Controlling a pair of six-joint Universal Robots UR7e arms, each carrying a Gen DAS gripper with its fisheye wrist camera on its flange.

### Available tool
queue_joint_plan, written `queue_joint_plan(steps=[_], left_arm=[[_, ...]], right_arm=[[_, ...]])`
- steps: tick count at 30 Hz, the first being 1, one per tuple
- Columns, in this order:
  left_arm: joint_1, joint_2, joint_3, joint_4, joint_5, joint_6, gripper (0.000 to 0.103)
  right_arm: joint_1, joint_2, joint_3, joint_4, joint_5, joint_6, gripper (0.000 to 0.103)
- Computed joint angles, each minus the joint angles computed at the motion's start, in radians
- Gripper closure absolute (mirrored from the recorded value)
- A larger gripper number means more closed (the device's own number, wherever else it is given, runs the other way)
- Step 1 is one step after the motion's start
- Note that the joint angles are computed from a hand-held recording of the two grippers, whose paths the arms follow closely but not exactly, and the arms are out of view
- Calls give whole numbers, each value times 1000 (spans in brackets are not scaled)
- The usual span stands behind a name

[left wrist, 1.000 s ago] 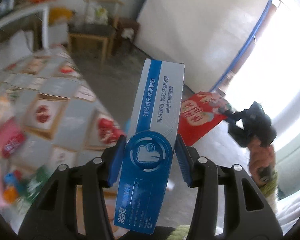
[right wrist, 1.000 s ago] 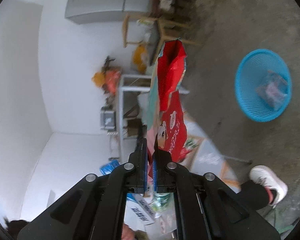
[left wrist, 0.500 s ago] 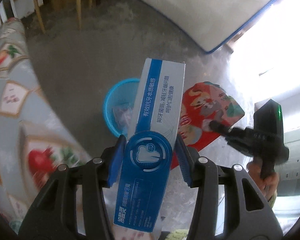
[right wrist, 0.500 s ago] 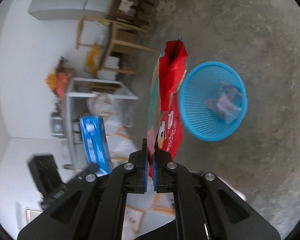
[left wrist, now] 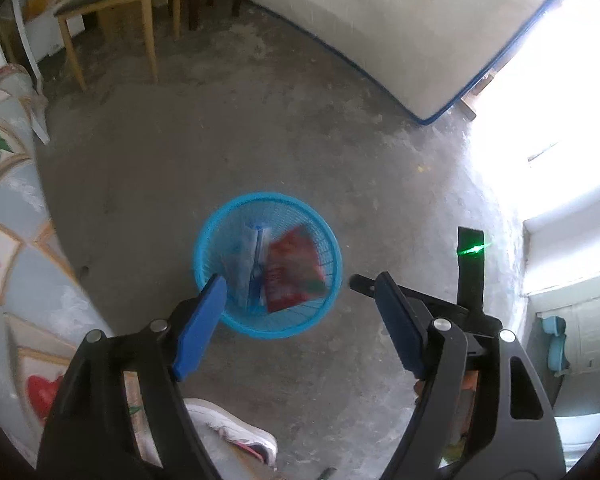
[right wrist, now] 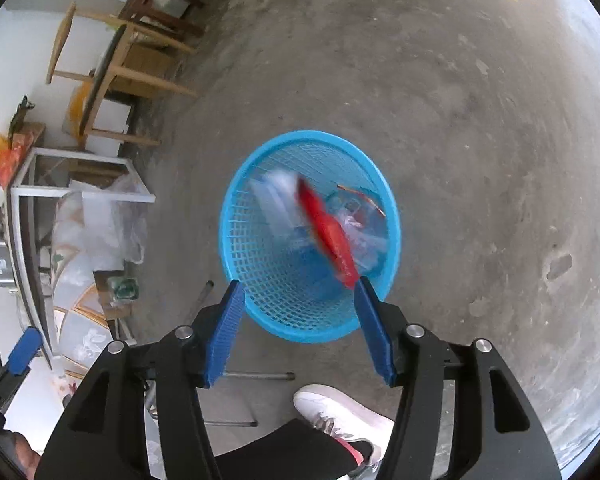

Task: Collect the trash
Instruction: 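Open both tools to drop the box and red bag into the wastebasket, then turn both tools back toward the table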

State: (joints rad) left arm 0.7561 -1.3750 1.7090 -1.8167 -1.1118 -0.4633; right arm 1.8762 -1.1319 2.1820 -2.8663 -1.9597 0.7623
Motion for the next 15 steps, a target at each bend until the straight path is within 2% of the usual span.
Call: queue_joint_plan(steps=[4, 9, 12, 15], left_arm=[[-36, -86, 20, 13, 8, -22, 31], [-148, -239, 76, 36, 79, -72, 28], [-212, -336, 119, 31, 120, -105, 23], [-291, -443, 154, 102, 182, -171, 21]], right_arm=[[24, -48, 46, -8, -24, 21, 47], [175, -66, -18, 161, -193, 15, 44], [267, -39, -96, 259, -296, -24, 33], [358, 20, -205, 322, -386, -105, 21]])
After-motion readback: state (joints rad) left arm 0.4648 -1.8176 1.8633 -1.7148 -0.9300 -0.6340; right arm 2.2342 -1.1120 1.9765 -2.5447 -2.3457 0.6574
